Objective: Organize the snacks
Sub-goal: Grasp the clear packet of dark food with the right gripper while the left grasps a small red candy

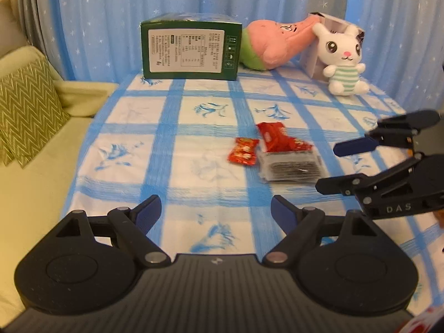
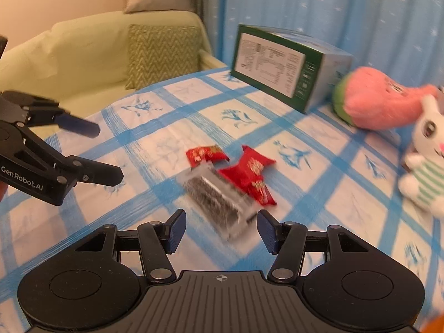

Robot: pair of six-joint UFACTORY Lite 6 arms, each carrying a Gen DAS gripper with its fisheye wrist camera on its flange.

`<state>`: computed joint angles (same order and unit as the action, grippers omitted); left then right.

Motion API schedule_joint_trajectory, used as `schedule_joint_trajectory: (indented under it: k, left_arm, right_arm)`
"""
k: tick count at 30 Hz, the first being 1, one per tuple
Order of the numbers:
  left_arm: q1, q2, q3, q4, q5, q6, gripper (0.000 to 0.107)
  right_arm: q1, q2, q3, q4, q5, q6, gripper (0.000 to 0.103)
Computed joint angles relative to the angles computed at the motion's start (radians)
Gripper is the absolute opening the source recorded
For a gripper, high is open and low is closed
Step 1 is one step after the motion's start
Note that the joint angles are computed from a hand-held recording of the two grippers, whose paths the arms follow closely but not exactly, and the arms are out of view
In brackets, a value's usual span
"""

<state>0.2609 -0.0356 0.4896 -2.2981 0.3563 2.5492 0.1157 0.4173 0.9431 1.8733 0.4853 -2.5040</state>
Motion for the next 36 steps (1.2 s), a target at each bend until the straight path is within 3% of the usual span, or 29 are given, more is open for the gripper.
schedule_joint_trajectory:
  k: [8,14,17,19,27,32,34,36]
  left_arm:
    - [0.043,0.132,0.093,-0.042,0.031,0.040,0.084]
    - [0.057,0.140,0.097,-0.019,0.041,0.015,0.084]
    - [0.059,0.141,0.097,-0.010,0.044,0.002,0.084]
    - [0.057,0.142,0.099,-0.007,0.044,-0.002,0.084]
    - [0.041,0.143,0.098,-0.016,0.044,-0.001,0.084]
    - [0.046,0.162,0.104,-0.017,0.064,0.009,0.084]
    - [0.046,0.177,0.116,-0.007,0.077,0.001,0.084]
    - [0.041,0.190,0.125,-0.004,0.094,0.002,0.084]
  right_arm:
    - [0.079,0.168,0.189,-0.039,-0.037,-0.089,0.057]
    - [0.069,0.278,0.351,-0.330,-0.031,0.243,0.057]
    - [0.049,0.270,0.337,-0.359,-0.012,0.344,0.056]
    - [0.034,0.241,0.288,-0.330,-0.005,0.362,0.040]
    - [0.028,0.118,0.090,-0.072,-0.005,0.224,0.040]
    - [0.085,0.118,0.058,0.181,-0.030,-0.021,0.040]
    - [0.088,0.111,0.044,0.218,-0.030,-0.026,0.040]
    - [0.076,0.069,-0.024,0.337,0.016,-0.133,0.039]
